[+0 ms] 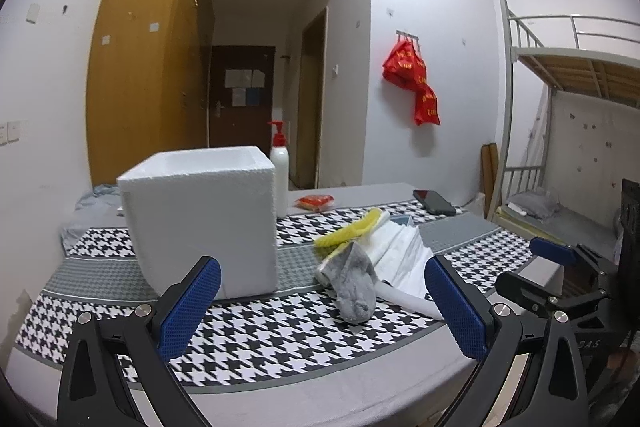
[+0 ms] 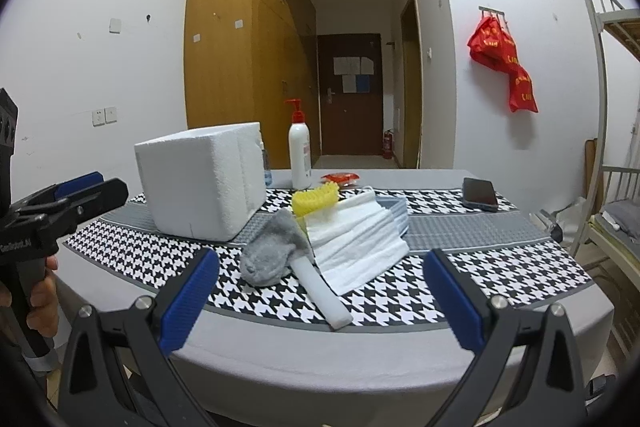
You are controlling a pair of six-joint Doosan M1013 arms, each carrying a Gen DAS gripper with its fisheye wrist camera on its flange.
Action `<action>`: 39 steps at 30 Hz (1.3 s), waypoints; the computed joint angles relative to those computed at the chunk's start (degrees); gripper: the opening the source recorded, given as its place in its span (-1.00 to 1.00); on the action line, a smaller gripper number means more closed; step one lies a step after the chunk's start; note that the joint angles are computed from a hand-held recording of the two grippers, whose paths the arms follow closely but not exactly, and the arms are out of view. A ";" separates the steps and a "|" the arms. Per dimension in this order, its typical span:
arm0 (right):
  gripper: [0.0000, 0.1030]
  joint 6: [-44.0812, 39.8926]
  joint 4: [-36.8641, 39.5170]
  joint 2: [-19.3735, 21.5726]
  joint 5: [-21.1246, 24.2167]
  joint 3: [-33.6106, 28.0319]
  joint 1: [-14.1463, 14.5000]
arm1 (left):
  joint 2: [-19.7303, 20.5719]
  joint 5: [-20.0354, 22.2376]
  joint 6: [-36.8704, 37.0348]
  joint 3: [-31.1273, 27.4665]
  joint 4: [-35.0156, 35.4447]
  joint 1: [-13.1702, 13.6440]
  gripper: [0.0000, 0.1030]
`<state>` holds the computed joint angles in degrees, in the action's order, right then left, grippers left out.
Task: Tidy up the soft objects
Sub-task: 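Move the left tool down onto the grey sock and close it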
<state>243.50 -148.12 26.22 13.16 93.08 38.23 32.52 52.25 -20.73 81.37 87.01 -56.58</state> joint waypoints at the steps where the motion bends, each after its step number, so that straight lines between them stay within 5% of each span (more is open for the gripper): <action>1: 0.99 -0.56 0.56 0.10 -0.07 -0.08 -0.03 | 0.08 -0.49 0.35 -0.15 -0.27 0.14 0.98; 16: 0.99 -12.93 13.59 2.03 -2.81 -2.14 -1.05 | 2.71 -7.26 9.19 -4.25 -8.76 2.92 0.98; 26: 0.99 -14.17 15.12 3.44 -5.08 -3.27 -1.81 | 5.13 -10.06 20.69 -8.48 -19.26 4.78 0.98; 39: 0.99 -1.63 4.03 4.71 -7.72 -3.98 -3.05 | 8.00 -10.26 33.55 -13.70 -33.68 6.67 0.88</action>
<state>241.88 -144.09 30.93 5.44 89.10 35.18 40.51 41.99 12.82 67.67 53.33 -49.92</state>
